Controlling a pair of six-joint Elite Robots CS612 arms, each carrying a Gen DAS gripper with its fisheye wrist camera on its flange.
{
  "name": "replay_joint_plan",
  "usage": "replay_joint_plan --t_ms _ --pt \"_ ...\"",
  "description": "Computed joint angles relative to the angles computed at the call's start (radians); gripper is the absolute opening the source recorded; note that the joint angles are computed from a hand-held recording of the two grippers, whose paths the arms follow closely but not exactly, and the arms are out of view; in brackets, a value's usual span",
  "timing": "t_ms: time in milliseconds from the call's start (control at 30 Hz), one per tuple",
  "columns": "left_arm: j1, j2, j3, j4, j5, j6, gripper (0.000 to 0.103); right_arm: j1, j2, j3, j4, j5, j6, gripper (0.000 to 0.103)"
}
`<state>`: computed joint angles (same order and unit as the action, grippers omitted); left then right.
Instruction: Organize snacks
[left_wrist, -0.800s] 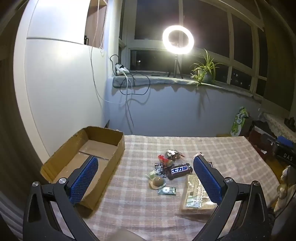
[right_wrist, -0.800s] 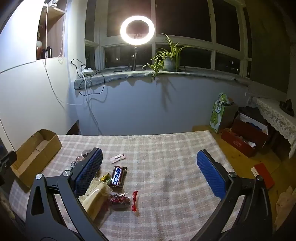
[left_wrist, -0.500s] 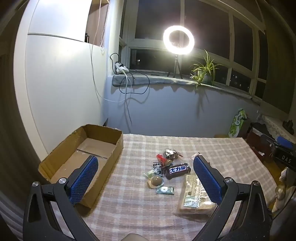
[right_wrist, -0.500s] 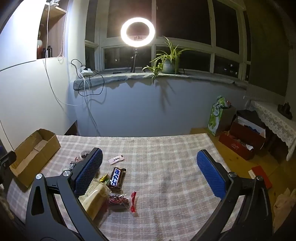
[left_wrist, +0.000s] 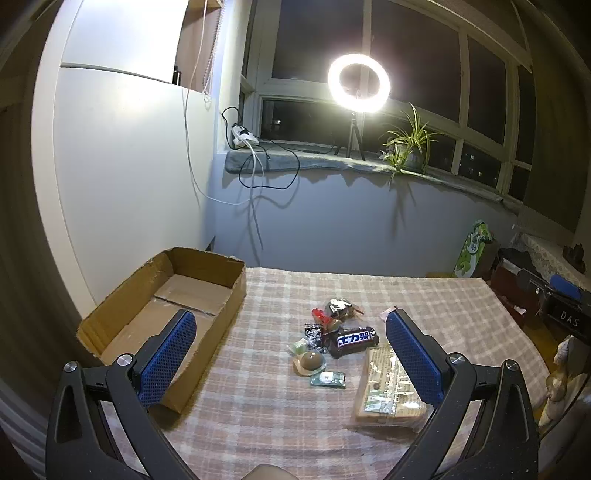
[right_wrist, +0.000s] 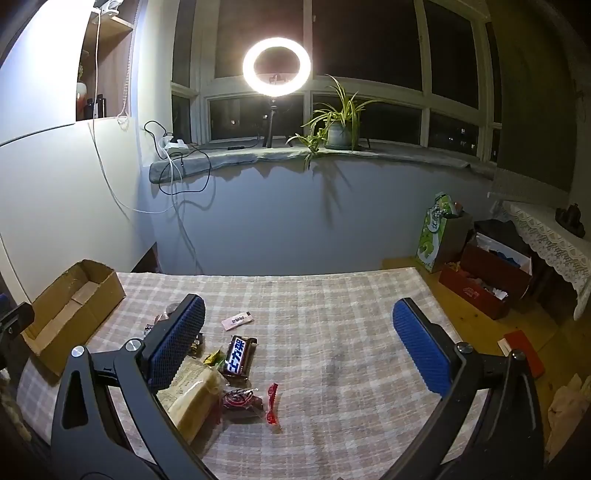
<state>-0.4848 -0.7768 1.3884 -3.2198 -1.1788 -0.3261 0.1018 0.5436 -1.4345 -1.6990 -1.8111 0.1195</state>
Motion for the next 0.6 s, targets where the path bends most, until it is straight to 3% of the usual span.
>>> replay_joint_plan --t_ms 600 --pt "0.002 -0.001 0.003 0.000 -0.016 -0.005 0.102 0.000 0.003 -0.001 0.000 0.007 0.001 0.103"
